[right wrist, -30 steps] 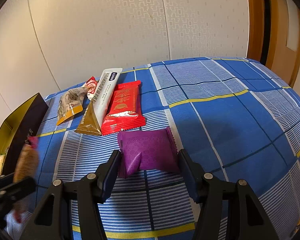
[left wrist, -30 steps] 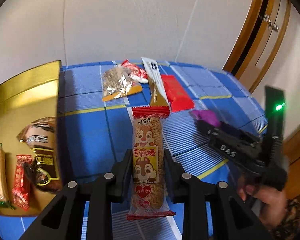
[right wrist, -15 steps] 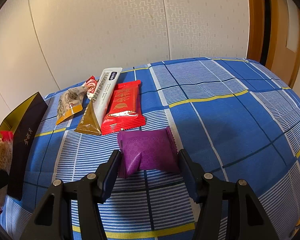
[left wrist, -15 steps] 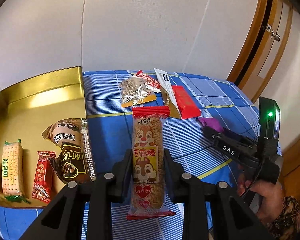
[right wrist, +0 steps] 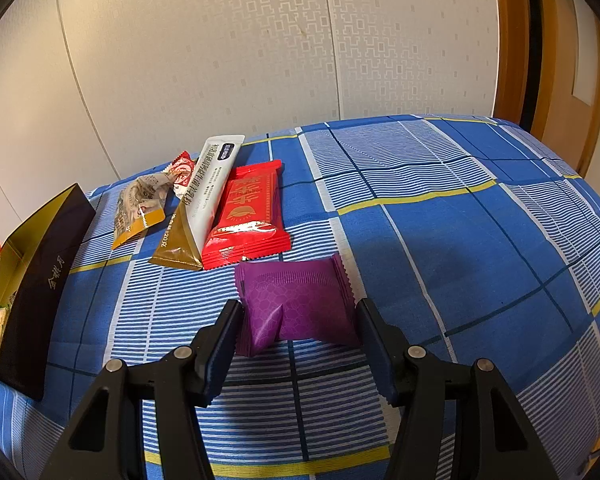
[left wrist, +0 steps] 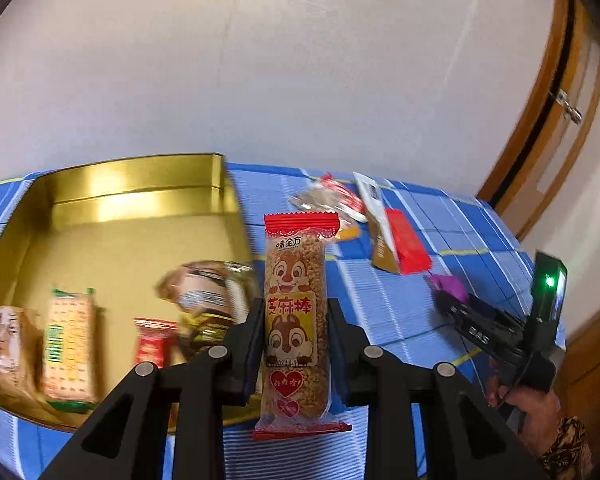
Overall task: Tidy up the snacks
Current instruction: 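Lower the rice stick into the tin tray and open the left gripper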
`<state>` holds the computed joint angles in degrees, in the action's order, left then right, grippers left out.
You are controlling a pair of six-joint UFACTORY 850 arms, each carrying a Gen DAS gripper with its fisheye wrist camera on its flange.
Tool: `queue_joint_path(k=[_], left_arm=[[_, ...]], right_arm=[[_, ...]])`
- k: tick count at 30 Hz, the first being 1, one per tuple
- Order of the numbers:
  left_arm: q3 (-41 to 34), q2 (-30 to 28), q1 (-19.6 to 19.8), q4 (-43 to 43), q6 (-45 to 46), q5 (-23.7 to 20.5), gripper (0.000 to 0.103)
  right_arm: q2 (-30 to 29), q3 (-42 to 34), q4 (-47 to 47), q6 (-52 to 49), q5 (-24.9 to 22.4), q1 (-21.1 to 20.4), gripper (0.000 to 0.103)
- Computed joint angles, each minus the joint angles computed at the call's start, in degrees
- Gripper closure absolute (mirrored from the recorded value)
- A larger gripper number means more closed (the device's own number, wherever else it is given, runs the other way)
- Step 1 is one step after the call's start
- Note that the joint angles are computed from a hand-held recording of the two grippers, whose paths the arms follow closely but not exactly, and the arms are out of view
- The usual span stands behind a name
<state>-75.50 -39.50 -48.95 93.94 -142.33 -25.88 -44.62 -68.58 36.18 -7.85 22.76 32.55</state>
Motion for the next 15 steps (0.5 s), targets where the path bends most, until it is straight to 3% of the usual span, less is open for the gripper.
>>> queue_joint_path(k=[4,8,15], left_arm=[[4.5,2.9,1.9,0.8,-3.7,-1.6,0.074],[7.3,4.4,4.5,-1.4,-4.0,-0.5,0.074],[8.1,4.0,8.2,-8.9,1.8,2.2,0.074]], right_arm=[[0.0,0.0,0.2,-0.2,0.0,0.0,0.044],[0.0,0.0,0.5,-1.0,0.0,0.0,0.044],[0.0,0.0,1.0,-1.8,-0.1,0.0,0.044]])
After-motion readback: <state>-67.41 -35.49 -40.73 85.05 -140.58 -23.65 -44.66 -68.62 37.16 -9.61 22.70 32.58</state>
